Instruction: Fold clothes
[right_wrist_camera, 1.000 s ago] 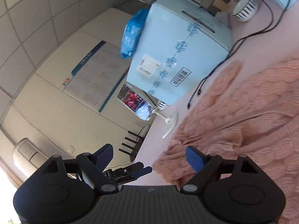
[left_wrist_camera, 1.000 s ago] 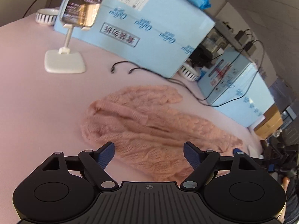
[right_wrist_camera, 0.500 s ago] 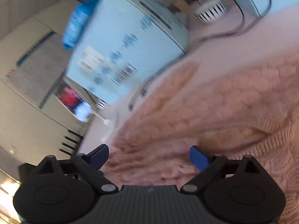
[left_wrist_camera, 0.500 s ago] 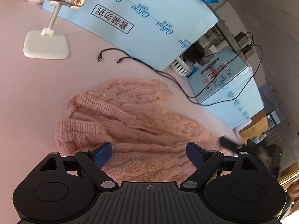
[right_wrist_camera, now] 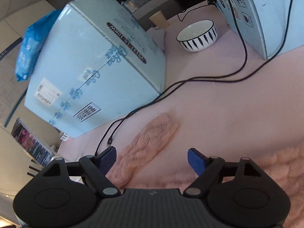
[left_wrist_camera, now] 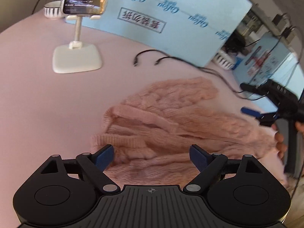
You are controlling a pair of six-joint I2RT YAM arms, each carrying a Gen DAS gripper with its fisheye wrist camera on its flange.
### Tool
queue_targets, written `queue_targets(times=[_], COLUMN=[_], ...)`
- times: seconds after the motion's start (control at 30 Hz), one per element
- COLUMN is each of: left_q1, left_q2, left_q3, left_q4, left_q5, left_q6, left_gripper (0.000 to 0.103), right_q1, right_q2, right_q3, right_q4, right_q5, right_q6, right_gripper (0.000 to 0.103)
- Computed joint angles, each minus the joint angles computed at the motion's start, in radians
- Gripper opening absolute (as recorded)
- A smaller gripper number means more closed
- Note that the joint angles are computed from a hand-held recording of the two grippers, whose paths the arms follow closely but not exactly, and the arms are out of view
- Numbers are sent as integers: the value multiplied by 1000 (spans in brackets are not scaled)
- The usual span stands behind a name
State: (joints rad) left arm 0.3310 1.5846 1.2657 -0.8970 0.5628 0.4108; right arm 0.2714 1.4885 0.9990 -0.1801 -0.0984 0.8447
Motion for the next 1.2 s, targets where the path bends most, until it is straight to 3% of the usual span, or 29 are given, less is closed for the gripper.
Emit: queue_targets(times=[0.03, 0.1, 0.13, 0.17, 0.23, 0.3, 0.37, 0.5, 0.63, 0.7, 0.8, 0.83, 0.87, 0.9, 1.0, 1.03, 1.1, 1.2], left_q1=[-7, -18, -20, -20, -11, -4, 13, 53, 95, 107, 114, 112, 108, 105, 89, 85, 80, 72], left_q2=[2, -17, -23, -23, -8, 0, 11, 26, 56, 60, 56, 54, 50, 46, 25, 16, 2, -28], left_q3=[-15, -44, -54, -58, -48, -37, -27, -28, -10, -6, 2, 3, 3, 3, -4, -9, -20, -40], left_q4=[21, 48, 55, 59, 50, 38, 24, 16, -9, -16, -34, -38, -39, -39, -34, -29, -16, 2], left_q5=[-9, -26, -28, -23, -1, 13, 40, 111, 185, 202, 194, 186, 177, 169, 137, 130, 119, 107], left_q6=[7, 35, 47, 56, 66, 69, 81, 86, 87, 64, 53, 57, 61, 61, 37, 22, -3, -48], left_gripper=[89, 91, 93, 95, 97, 97, 97, 97, 97, 97, 97, 97, 97, 97, 97, 97, 97, 97], right_q1=[-6, -10, 8, 26, 35, 43, 47, 33, 22, 14, 31, 48, 68, 90, 144, 150, 155, 184], right_q2=[57, 186, 208, 230, 287, 278, 218, -37, -261, -385, -487, -504, -525, -560, -746, -789, -903, -836], right_q3=[28, 111, 125, 140, 203, 166, 78, -139, -211, -231, -202, -189, -191, -215, -308, -328, -410, -470], right_q4=[24, 33, 45, 56, 17, 99, 249, 458, 294, 102, -288, -432, -496, -556, -537, -504, -315, -71], right_q5=[-7, -20, 29, 75, 74, 89, 77, -129, -303, -410, -482, -485, -476, -461, -419, -418, -452, -507], right_q6=[1, 7, -14, -36, -104, -97, -180, -396, -591, -753, -991, -1059, -1071, -1080, -968, -925, -749, -611], right_gripper=[83, 73, 54, 6, 3, 2, 2, 2, 3, 3, 15, 34, 56, 61, 69, 79, 87, 98])
